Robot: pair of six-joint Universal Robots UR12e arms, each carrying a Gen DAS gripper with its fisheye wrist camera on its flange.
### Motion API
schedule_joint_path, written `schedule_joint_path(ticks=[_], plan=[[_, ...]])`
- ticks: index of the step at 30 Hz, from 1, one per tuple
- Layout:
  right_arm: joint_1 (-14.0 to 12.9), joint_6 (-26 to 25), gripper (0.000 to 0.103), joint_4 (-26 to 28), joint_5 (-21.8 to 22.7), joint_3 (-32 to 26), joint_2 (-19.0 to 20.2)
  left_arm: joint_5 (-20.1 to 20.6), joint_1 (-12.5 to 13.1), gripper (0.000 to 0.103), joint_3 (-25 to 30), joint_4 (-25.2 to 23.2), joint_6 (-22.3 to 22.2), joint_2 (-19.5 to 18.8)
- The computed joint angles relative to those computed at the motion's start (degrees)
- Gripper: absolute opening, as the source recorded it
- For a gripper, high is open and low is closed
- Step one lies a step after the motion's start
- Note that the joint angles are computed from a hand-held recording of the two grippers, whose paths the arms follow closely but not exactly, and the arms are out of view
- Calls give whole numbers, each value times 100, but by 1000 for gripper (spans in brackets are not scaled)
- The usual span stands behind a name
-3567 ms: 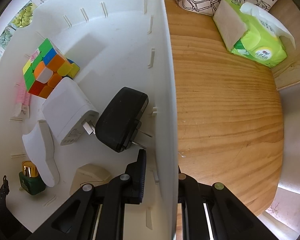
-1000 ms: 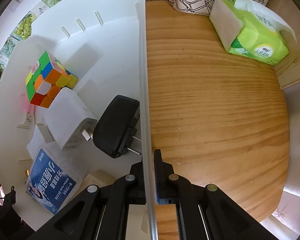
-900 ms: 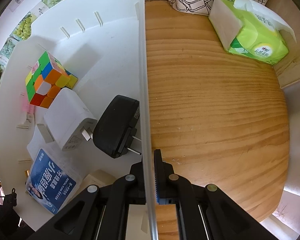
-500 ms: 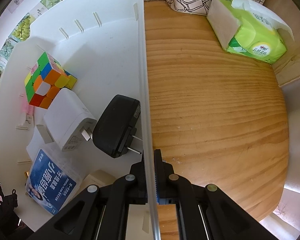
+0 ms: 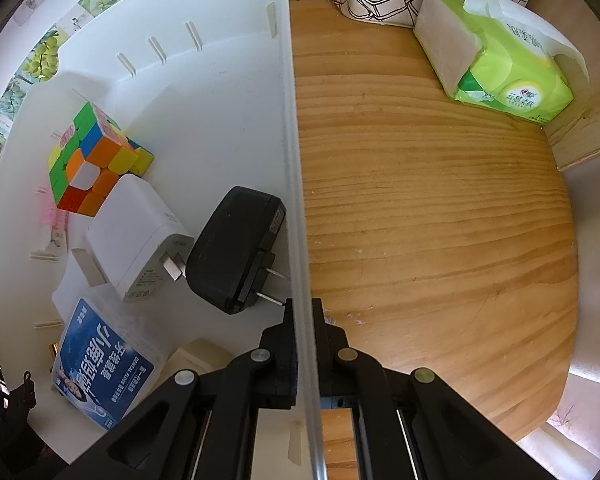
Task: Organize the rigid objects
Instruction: 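Move the left tool to the clear lid on the desk, then grasp the clear plastic lid with the left tool, then carry the clear lid into the bin and open the left tool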
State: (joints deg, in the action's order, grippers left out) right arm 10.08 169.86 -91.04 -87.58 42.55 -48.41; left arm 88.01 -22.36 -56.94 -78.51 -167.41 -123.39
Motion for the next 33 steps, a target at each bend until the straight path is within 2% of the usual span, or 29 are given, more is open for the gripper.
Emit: schedule_joint_path(ticks=[3,5,11,15,20,22,26,29,33], plan=[[0,11,4,-8,-7,11,-4,-31,14,81,-63,170,51,15],[1,5,4,-7,-11,10,-3,-73,16,69,-91,266,69,26],[18,2,4,3,-55,2,2,-54,28,69,-5,238,-93,-15],[27,-4,4,-7,-74,11,-2,-14,39,68,-175,312,-255,84],[35,-16,5,-18,-100,16,-8,25,97,68,-283,401,-683,147],[33,-18,5,-30,-94,27,-14,45,126,68,-347,483,-875,186],[30,-12,5,-63,-77,59,-30,124,187,68,-503,730,-1530,276],[27,-24,5,-84,-69,81,-42,168,251,68,-685,1111,-2123,406],[27,-47,5,-84,-77,84,-44,509,288,68,-908,1856,-3036,565]])
